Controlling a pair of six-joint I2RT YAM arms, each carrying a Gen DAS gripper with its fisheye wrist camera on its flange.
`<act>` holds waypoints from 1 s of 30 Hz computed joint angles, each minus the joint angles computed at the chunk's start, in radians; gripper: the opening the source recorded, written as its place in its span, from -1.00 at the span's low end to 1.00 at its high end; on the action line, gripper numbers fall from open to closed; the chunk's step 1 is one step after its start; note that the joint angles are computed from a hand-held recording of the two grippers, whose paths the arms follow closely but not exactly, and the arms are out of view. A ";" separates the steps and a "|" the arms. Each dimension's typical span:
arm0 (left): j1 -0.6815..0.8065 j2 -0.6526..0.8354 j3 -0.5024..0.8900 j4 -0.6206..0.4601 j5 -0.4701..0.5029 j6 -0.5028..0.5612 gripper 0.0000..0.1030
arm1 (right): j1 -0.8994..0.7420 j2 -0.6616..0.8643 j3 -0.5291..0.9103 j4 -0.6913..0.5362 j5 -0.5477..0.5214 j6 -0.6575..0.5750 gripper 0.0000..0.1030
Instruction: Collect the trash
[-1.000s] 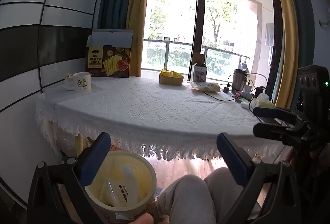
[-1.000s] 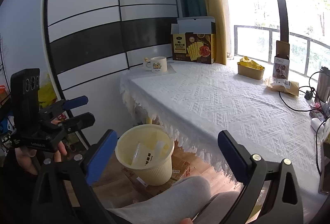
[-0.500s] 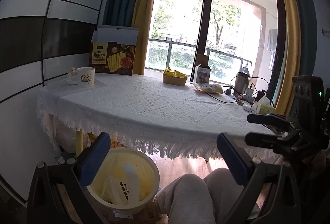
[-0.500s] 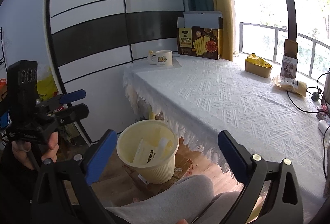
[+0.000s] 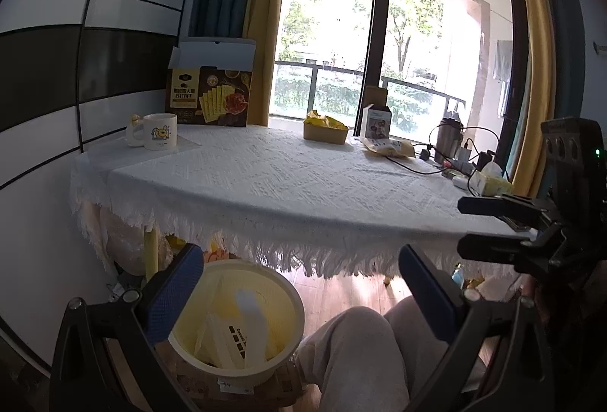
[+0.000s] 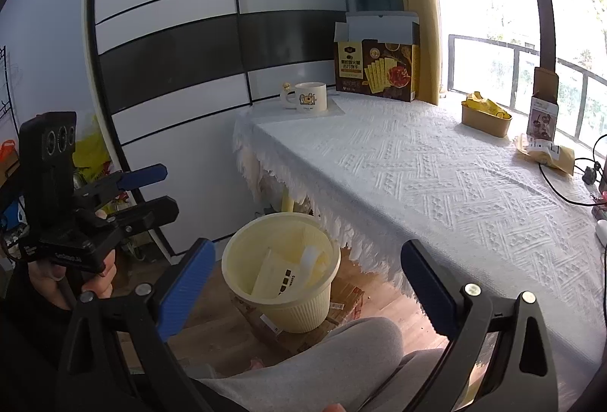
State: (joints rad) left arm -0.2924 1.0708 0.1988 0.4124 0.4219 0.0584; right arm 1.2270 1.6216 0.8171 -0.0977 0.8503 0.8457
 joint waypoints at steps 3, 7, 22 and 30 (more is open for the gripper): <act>0.015 -0.003 -0.004 -0.002 0.017 0.000 0.99 | -0.004 0.006 0.006 -0.001 -0.005 -0.006 0.90; 0.018 -0.017 -0.012 -0.009 0.022 0.000 0.99 | -0.010 0.003 -0.004 0.012 -0.011 -0.012 0.90; 0.013 -0.018 -0.002 -0.022 0.026 0.006 0.99 | -0.004 -0.004 -0.010 0.010 0.004 0.001 0.90; -0.003 -0.018 -0.004 -0.014 0.016 0.000 0.99 | 0.000 -0.001 -0.003 0.002 0.008 0.006 0.90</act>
